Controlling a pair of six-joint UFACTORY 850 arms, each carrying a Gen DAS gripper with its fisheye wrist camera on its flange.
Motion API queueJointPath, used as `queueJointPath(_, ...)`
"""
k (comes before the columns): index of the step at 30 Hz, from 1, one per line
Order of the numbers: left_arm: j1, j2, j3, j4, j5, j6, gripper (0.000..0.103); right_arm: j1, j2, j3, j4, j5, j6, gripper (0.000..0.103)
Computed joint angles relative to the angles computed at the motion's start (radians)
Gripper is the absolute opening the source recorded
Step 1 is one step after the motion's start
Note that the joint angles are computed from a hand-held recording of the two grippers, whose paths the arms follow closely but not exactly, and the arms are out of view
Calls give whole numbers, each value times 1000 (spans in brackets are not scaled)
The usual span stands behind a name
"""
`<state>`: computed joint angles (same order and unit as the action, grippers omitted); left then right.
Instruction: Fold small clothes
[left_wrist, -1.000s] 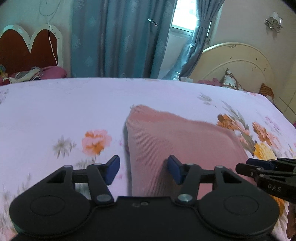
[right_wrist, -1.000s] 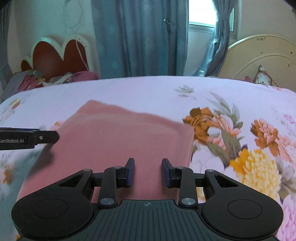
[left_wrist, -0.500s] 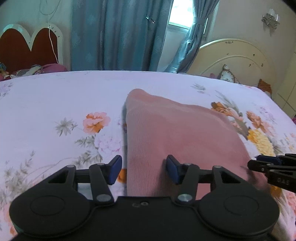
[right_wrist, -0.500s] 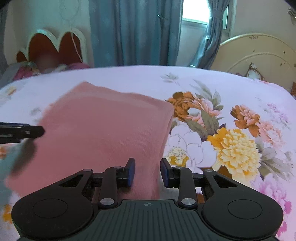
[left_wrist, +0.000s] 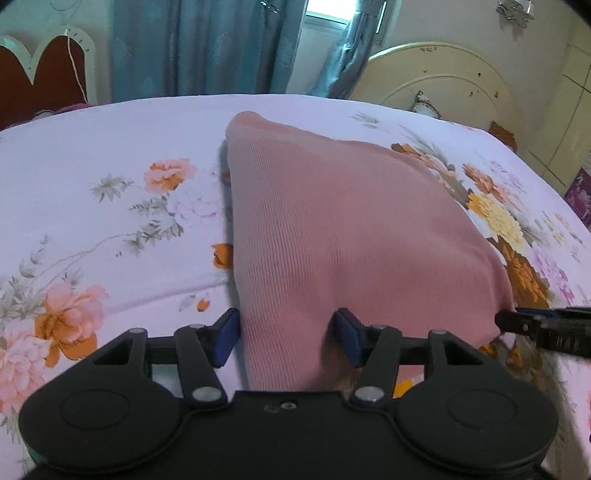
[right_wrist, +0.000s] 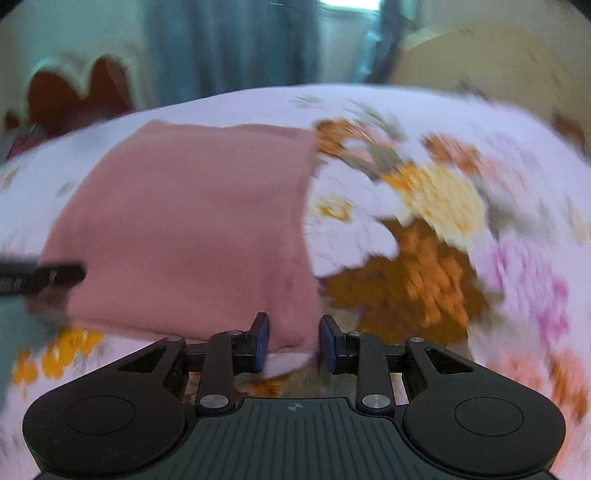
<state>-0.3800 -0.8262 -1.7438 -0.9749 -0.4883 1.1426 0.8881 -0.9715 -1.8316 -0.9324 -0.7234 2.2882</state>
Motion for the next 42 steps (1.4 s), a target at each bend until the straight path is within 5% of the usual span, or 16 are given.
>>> queueJointPath(3,7,-2,-12,6,-38,7,57,3,-14,-24,5,-34,44,29)
queueJointPath(6,13,-4,-23,0,-63,23,61,7,-24,-53,43,-87,71,18)
queueJointPath(10,18,-1,-31,21,-73,10,63,11,-46,-120,108,-146,-42,19)
queueJointPath(12,20,8,-31,21,-67,-3,71,16,-30,-116,105,-158,-44,19)
queueJointPath(14,22,28,-11,-33,-33,34,82,16,-22,-118,93,-162,-70,26)
queueJointPath(16,20,35,-10,-63,-8,60,86,14,-10,-110,54,-161,-69,62)
queueJointPath(17,19,34,-18,-54,-2,47,87,11,-3,-99,26,-155,-54,67)
queueJointPath(27,1,-69,-216,139,-43,-237,89,-75,42,2,-129,62,65,68)
queueJointPath(35,-21,-237,-469,344,-159,-513,89,-142,21,18,-184,179,88,68)
queueJointPath(42,-7,-377,-674,294,-315,-545,90,-179,5,59,-382,323,286,67)
